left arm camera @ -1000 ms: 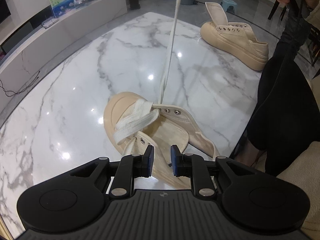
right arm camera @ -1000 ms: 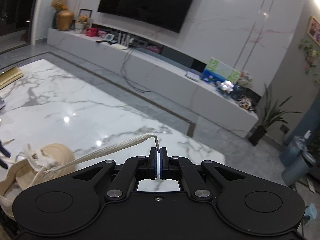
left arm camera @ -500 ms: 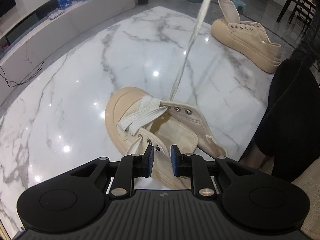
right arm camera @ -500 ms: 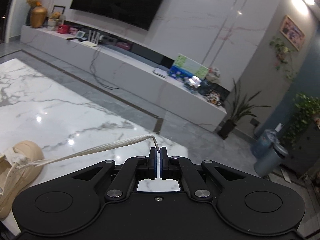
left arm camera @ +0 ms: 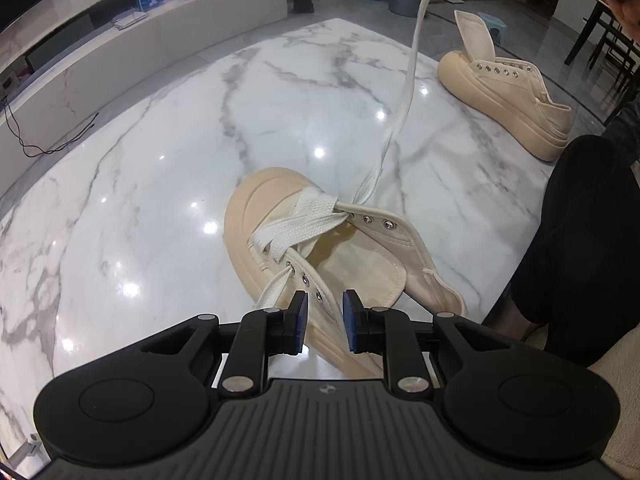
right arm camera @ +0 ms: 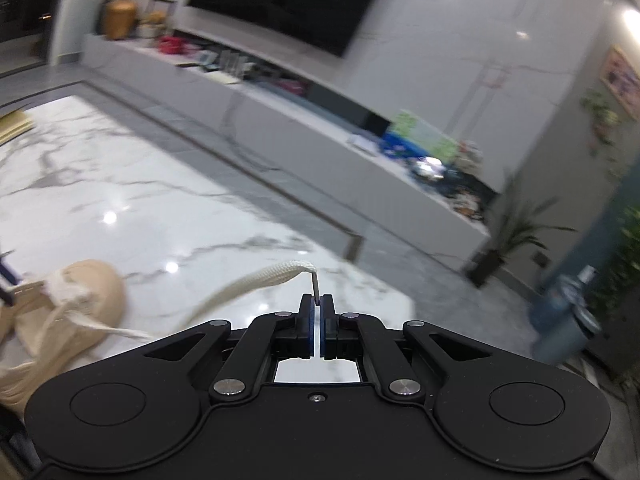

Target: Lace up shoes with both hands

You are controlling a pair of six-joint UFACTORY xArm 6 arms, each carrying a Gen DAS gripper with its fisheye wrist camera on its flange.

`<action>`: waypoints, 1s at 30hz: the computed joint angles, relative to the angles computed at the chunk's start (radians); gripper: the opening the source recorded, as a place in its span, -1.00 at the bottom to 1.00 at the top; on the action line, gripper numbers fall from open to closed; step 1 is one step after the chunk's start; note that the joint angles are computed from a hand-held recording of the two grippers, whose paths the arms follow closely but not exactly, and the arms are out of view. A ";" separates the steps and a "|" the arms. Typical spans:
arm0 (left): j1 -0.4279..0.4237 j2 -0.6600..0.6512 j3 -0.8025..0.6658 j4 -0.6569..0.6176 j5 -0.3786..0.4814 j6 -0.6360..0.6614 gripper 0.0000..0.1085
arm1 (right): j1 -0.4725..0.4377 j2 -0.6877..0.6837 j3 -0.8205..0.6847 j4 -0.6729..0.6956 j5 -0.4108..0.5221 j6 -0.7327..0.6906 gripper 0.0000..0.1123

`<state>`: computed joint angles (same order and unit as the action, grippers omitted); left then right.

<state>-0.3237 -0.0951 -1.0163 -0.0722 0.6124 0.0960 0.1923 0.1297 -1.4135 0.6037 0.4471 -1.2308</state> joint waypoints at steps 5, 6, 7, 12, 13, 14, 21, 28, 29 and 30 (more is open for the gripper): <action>0.002 -0.008 0.013 -0.038 -0.023 0.016 -0.66 | 0.048 -0.010 0.019 -0.028 0.086 -0.060 -0.99; 0.003 -0.012 0.017 -0.058 -0.028 0.030 -0.66 | 0.056 -0.011 0.022 -0.038 0.099 -0.066 -0.99; 0.004 -0.015 0.020 -0.083 -0.032 0.048 -0.66 | 0.066 -0.013 0.027 -0.052 0.116 -0.076 -0.99; 0.006 -0.034 0.032 -0.149 -0.050 0.105 -0.66 | 0.111 -0.014 0.042 -0.127 0.190 -0.124 -0.99; 0.006 -0.035 0.031 -0.154 -0.053 0.113 -0.66 | 0.120 -0.012 0.043 -0.142 0.204 -0.133 -0.99; 0.007 -0.036 0.030 -0.158 -0.056 0.119 -0.66 | 0.129 -0.009 0.044 -0.155 0.218 -0.142 -0.99; 0.017 -0.029 0.033 -0.163 -0.063 0.122 -0.66 | 0.173 0.016 0.045 -0.174 0.247 -0.191 -0.99; 0.026 -0.025 0.041 -0.231 -0.074 0.166 -0.66 | 0.199 0.064 -0.011 -0.108 0.317 -0.191 -0.99; 0.026 -0.026 0.042 -0.241 -0.077 0.172 -0.66 | 0.205 0.070 -0.015 -0.102 0.321 -0.194 -0.99; 0.026 -0.026 0.044 -0.248 -0.079 0.175 -0.66 | 0.209 0.074 -0.019 -0.096 0.327 -0.196 -0.99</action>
<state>-0.2972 -0.1208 -0.9728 -0.3201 0.5332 0.2714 0.4017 0.2038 -1.4321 0.5081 0.7739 -1.4266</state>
